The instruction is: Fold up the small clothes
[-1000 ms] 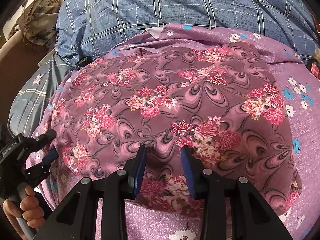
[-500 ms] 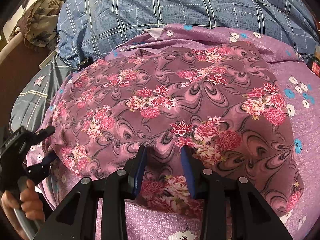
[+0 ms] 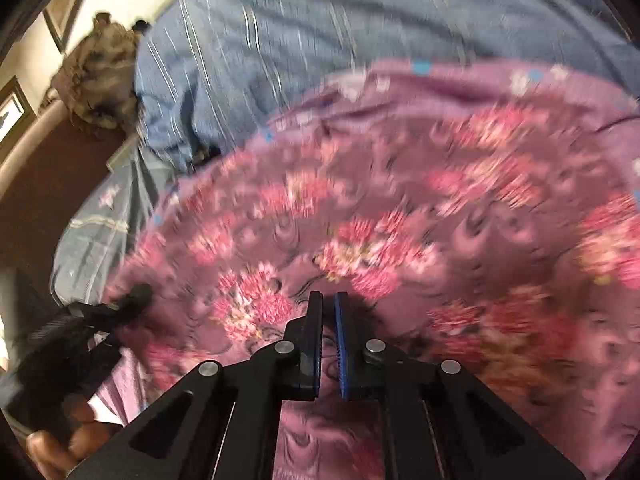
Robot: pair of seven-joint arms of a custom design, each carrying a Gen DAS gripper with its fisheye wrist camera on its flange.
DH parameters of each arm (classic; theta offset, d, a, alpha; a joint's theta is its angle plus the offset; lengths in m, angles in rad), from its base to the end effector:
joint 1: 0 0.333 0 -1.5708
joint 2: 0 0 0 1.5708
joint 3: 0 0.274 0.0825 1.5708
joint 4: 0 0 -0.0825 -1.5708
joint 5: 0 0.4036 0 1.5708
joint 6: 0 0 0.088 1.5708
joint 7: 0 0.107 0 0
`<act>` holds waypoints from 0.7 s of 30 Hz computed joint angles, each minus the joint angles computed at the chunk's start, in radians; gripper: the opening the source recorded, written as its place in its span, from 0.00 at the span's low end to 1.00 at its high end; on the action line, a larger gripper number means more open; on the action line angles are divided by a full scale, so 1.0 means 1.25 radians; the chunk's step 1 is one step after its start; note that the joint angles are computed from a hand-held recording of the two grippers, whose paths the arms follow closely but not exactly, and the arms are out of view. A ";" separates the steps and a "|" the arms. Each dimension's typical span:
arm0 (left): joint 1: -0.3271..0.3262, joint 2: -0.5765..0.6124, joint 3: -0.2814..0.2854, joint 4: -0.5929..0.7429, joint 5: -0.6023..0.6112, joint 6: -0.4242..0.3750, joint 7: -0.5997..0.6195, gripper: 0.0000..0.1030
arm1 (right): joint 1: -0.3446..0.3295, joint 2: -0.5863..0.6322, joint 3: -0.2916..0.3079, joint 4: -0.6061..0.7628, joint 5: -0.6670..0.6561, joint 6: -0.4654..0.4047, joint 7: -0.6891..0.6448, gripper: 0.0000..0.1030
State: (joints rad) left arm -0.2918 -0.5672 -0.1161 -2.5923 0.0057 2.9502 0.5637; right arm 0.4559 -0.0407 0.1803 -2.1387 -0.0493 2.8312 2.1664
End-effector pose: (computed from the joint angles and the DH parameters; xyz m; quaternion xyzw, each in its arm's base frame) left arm 0.4213 -0.1854 0.5096 -0.7879 0.4251 -0.4403 0.0681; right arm 0.4795 0.3584 0.4573 -0.6874 0.6317 -0.0790 0.3496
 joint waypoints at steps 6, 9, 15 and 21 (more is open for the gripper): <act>0.010 0.014 -0.052 0.090 0.086 -0.043 0.065 0.04 | -0.010 -0.090 -0.009 -0.087 0.123 0.039 -0.047 0.08; -0.006 0.050 -0.076 0.159 0.117 -0.079 0.108 0.04 | -0.043 -0.169 -0.010 -0.170 0.145 0.089 -0.005 0.09; -0.129 0.228 -0.092 0.365 0.093 -0.067 0.308 0.00 | -0.188 -0.352 0.046 -0.336 0.139 0.144 0.114 0.10; -0.120 0.292 -0.162 0.457 0.163 -0.090 0.349 0.00 | -0.208 -0.459 0.013 -0.431 0.179 0.197 0.112 0.14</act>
State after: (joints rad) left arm -0.4422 -0.2025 -0.3185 -2.0206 0.2094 2.8376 0.9997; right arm 0.1956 -0.6145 0.1960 -2.6777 0.1748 3.0769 2.3058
